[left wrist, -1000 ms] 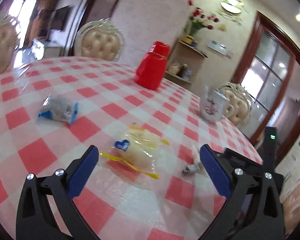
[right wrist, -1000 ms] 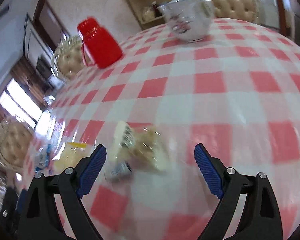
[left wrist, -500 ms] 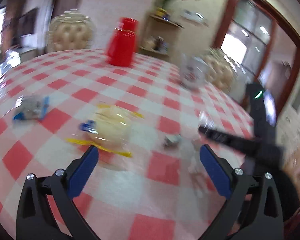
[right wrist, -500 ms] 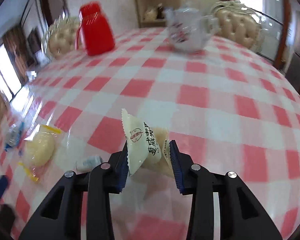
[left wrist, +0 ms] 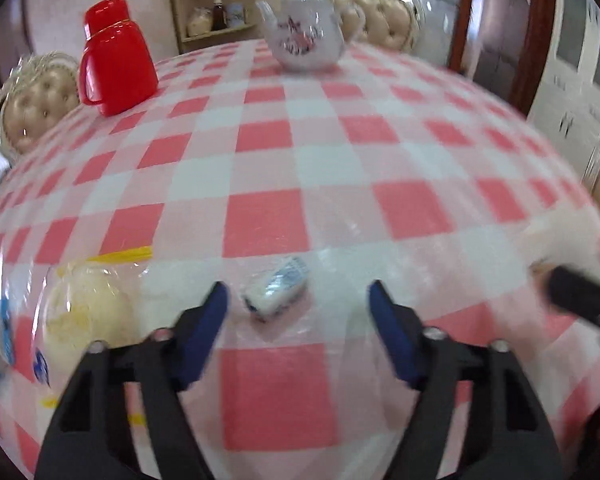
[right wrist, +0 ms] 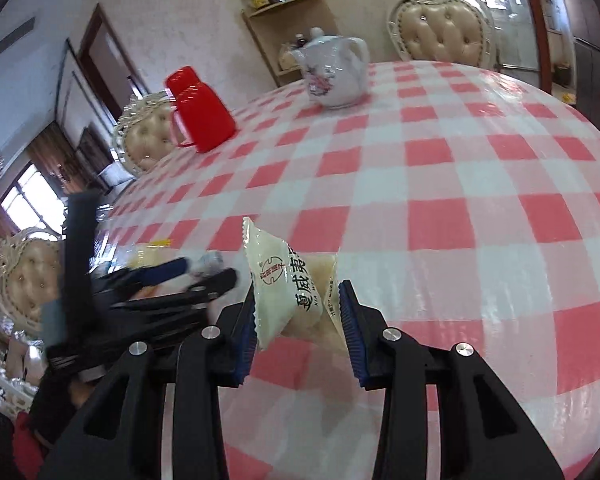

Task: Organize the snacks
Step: 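Grasp the white milk candy roll with the left gripper while the right grasps the cream wrapped pastry, then lift the milk candy roll and cream pastry off the table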

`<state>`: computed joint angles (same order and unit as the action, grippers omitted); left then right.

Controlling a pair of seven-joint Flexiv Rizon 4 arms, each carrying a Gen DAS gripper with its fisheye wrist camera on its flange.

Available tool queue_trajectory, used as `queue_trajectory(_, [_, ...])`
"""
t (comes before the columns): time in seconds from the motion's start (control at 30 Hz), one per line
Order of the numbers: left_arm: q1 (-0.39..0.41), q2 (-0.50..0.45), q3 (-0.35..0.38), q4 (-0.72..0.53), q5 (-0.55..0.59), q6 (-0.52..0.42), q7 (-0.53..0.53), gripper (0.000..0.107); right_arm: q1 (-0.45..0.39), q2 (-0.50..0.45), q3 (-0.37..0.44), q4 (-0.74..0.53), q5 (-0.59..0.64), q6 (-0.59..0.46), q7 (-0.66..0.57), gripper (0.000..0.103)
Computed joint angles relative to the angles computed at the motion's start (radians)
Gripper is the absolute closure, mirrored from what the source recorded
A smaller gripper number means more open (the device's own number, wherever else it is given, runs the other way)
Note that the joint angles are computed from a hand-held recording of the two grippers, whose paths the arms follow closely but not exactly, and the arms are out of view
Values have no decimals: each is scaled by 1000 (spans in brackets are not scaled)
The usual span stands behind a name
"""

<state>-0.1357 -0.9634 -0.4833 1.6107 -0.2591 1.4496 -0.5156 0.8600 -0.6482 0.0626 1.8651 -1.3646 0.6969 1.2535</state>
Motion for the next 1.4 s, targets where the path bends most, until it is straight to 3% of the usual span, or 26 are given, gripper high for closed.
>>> queue_trajectory(0.07, [17, -11, -15, -31, -14, -69, 21, 52, 3, -3, -1, -10, -8, 2, -16, 64])
queue_trajectory(0.1, [6, -14, -1, -44, -17, -70, 22, 60, 4, -5, -1, -15, -9, 2, -24, 64])
queue_trajectory(0.13, [-4, -17, 10, -52, -14, -60, 29, 60, 4, -7, -1, -19, -10, 6, -29, 64])
queue_trajectory(0.27, [19, -19, -26, -37, -17, -63, 95, 78, 5, -14, -1, -28, 2, 14, -48, 64])
queue_trajectory(0.5, [71, 8, -86, 89, 20, 66, 123, 79, 7, -25, -5, -30, 47, 14, -69, 64])
queue_trajectory(0.73, [236, 9, -253, 234, 81, 208, 28, 79, 18, -37, -12, -47, 76, 4, -114, 64])
queue_trajectory(0.9, [359, 11, -336, 322, 130, 263, -72, 79, 51, -68, -5, -123, 173, -81, -278, 64])
queue_trajectory(1.07, [448, 19, -368, 395, 193, 312, -158, 79, 91, -122, -7, -226, 279, -138, -441, 64])
queue_trajectory(1.4, [608, 24, -403, 520, 333, 369, -313, 78, 160, -193, -41, -359, 342, -117, -583, 64])
